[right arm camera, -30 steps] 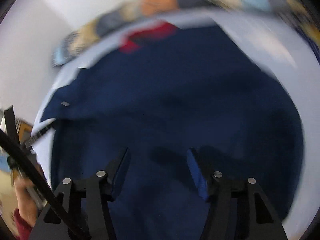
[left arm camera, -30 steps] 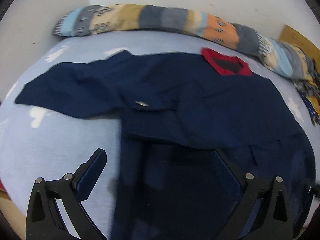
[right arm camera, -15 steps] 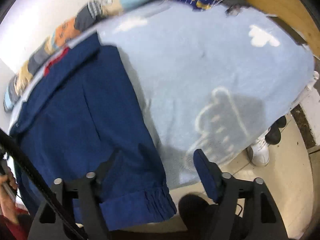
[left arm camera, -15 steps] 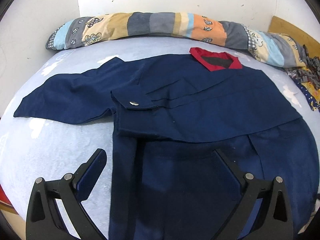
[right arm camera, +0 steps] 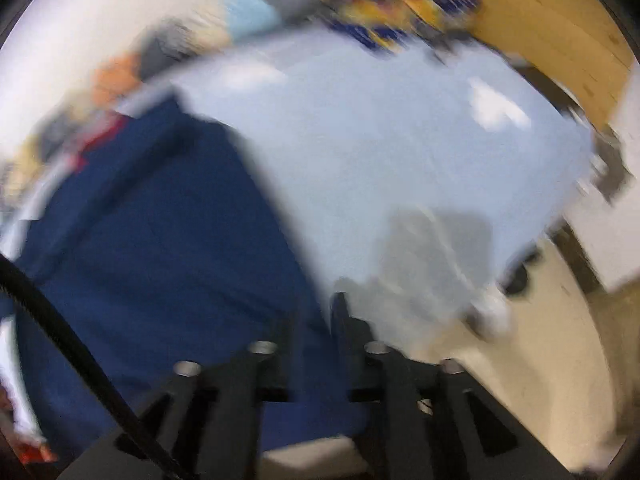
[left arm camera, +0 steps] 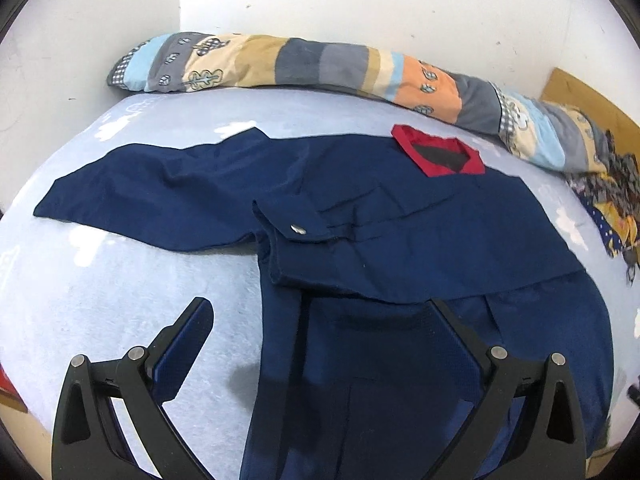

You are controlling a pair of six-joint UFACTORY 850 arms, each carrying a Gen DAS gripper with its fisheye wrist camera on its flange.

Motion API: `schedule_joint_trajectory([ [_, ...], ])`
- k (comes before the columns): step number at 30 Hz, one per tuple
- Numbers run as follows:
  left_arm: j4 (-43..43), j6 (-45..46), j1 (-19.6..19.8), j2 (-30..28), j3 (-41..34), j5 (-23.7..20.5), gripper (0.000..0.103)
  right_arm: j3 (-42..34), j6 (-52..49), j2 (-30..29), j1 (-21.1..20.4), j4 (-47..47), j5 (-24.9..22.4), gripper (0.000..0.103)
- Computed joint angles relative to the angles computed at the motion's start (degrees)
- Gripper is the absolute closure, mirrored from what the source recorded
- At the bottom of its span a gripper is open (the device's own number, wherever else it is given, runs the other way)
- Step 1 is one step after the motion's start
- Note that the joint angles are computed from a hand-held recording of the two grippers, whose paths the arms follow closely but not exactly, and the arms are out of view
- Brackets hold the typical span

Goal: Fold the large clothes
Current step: 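Open the right gripper to release the sleeve and withdraw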

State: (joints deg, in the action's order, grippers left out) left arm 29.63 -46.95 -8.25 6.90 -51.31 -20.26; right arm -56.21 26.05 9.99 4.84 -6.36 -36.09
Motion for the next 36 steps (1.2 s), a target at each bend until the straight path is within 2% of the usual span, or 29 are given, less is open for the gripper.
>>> schedule_joint_trajectory([
  [1,0.86,-1.11,-0.14,-0.05,-0.20,-0.31,0.000,-2.03,-5.14,-0.31,1.62,5.52,1.40,0.047],
  [2,1.00,-1.60,-0.19,-0.12,-0.43,-0.54,0.000,-3.88,-9.64,-1.18,2.89,9.48,1.74,0.037],
  [5,5.79,-6.46,-0.40,0.17,-0.50,-1.58,0.000,-13.38,-25.53,-8.56,9.24,21.68,1.46,0.037],
  [9,8.51,-9.09,1.70,1.10,0.03,-2.44,0.000,-25.66,-31.16,-21.26,17.16,24.34,2.12,0.037],
  [14,9.79,-9.88,6.37,0.61,-0.20,-4.35,0.000,-42.95,-31.52,-40.06,21.84,25.19,-1.88,0.043],
  [16,9.79,-8.11,8.14,-0.38,-0.78,-4.52,0.000,-44.01,-30.05,-42.64,23.17,23.27,-2.47,0.043],
  [17,9.75,-7.02,9.06,-0.81,-1.00,-4.47,0.000,-46.51,-26.07,-45.47,23.63,19.61,-5.12,0.043],
  [20,10.75,-5.96,12.42,-2.12,-1.55,-4.00,0.000,-47.51,-22.05,-46.88,24.95,13.85,-6.81,0.037],
  [21,10.10,-4.67,13.89,-2.62,-1.83,-3.22,0.000,-49.26,-21.16,-47.67,25.72,11.10,-8.93,0.037],
  [22,9.27,-3.18,15.64,-3.47,-2.40,-2.37,0.000,-49.34,-20.22,-47.46,26.31,9.09,-8.88,0.037],
  [25,6.76,0.17,20.75,-5.82,-3.70,-1.28,0.000,-46.62,-23.24,-44.63,26.81,12.91,-1.92,0.037],
  [27,6.26,0.82,23.08,-7.82,-4.98,-2.69,0.000,-46.36,-25.33,-44.44,27.08,14.77,1.38,0.037],
  [28,5.54,1.76,24.36,-8.56,-5.41,-2.81,0.000,-47.02,-26.45,-45.18,27.31,15.70,2.21,0.037],
  [30,3.07,4.72,26.62,-9.71,-6.18,-2.83,0.000,-50.78,-28.53,-48.72,27.71,17.24,0.15,0.037],
  [33,-12.61,18.38,32.06,-11.52,-7.78,-1.84,0.000,-56.27,-24.77,-53.07,28.18,14.26,-5.68,0.037],
  [34,-18.61,23.42,33.74,-11.74,-7.92,-1.45,0.000,-56.92,-23.29,-53.17,28.31,13.67,-6.31,0.037],
  [35,-24.61,27.35,35.64,-12.36,-8.27,-0.90,0.000,-57.05,-22.92,-52.76,27.91,15.49,-6.07,0.037],
  [36,-30.60,30.20,37.43,-13.16,-8.71,-0.66,0.000,-55.12,-24.05,-50.80,27.23,19.69,-3.44,0.037],
])
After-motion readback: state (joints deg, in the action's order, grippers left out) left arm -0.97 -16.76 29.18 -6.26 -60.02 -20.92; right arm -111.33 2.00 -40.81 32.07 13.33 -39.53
